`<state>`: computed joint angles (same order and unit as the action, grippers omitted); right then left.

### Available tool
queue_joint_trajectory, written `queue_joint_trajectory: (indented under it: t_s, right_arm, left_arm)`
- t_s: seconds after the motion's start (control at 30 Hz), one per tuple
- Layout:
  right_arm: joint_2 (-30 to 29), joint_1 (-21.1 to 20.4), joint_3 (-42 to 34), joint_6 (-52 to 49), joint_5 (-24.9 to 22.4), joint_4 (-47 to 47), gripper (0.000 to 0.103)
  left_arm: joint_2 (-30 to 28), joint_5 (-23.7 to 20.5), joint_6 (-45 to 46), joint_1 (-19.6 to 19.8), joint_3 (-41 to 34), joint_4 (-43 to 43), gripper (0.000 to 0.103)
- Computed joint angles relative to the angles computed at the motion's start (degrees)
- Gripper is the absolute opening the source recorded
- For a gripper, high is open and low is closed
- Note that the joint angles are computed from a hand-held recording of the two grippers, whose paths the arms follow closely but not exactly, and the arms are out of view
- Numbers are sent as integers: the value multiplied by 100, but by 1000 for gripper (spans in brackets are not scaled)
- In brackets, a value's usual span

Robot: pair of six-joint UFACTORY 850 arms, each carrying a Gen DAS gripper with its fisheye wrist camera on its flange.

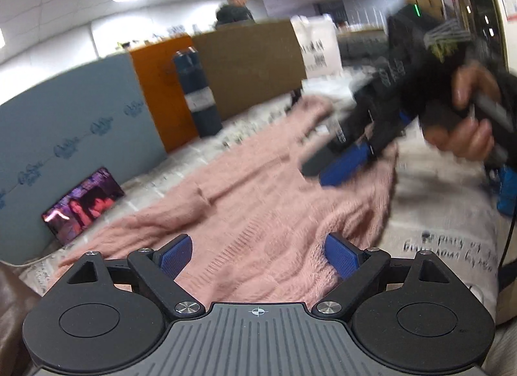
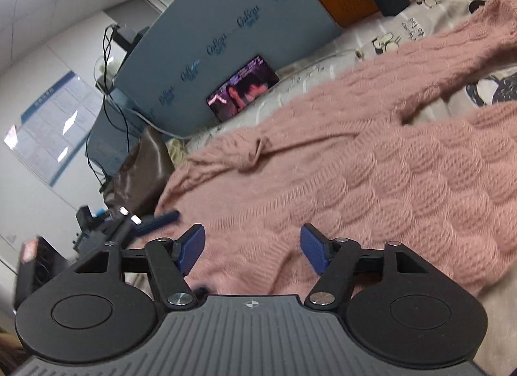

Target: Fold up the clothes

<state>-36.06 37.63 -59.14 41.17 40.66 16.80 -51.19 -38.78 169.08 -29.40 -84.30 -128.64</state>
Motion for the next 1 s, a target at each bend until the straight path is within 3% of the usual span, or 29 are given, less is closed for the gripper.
queue_joint_trajectory:
  t_s: [0.07,0.13,0.23,0.33,0.4,0.47,0.6,0.67,0.73,0.83,0.9,1.0]
  right_arm:
    - [-16,55,-64,-323,-147,146,60]
    - [-49,178,-250,-1393,-400,930,58]
    - [-121,285,-441,-2560,-531,1613,56]
    - [-304,284,-742,-3227,-984,1746,38]
    - [-336,375,-780,-3819,-814,2031,17]
    - [-297,424,-714,-3895,-500,1884,11]
    - [-204,545,-663,-4598,389,2212,11]
    - [-242,499,-786,-4881,207,2460,11]
    - [-357,394,-985,-5174,-332,2687,11]
    - [-536,269,-1216,-5482,-975,3091,23]
    - [-497,203,-1142,-4965,-859,2790,39]
    - [-495,70,-1184,-4320,-525,2408,42]
  left_arm:
    - [90,-267,240,107,173,-717,92]
    - [197,-460,435,205,377,-1501,92]
    - [357,-459,605,329,657,-2546,92]
    - [442,-451,770,391,818,-3308,93]
    - [489,-511,707,445,917,-3352,94]
    - [493,-545,656,466,941,-3304,94]
    - [421,-560,421,476,852,-2930,94]
    - [364,-476,315,464,764,-2566,94]
    - [302,-281,273,445,654,-2252,94]
    - [218,82,358,402,469,-2042,94]
    - [186,70,569,378,388,-2177,94]
    - [60,18,638,349,97,-2400,94]
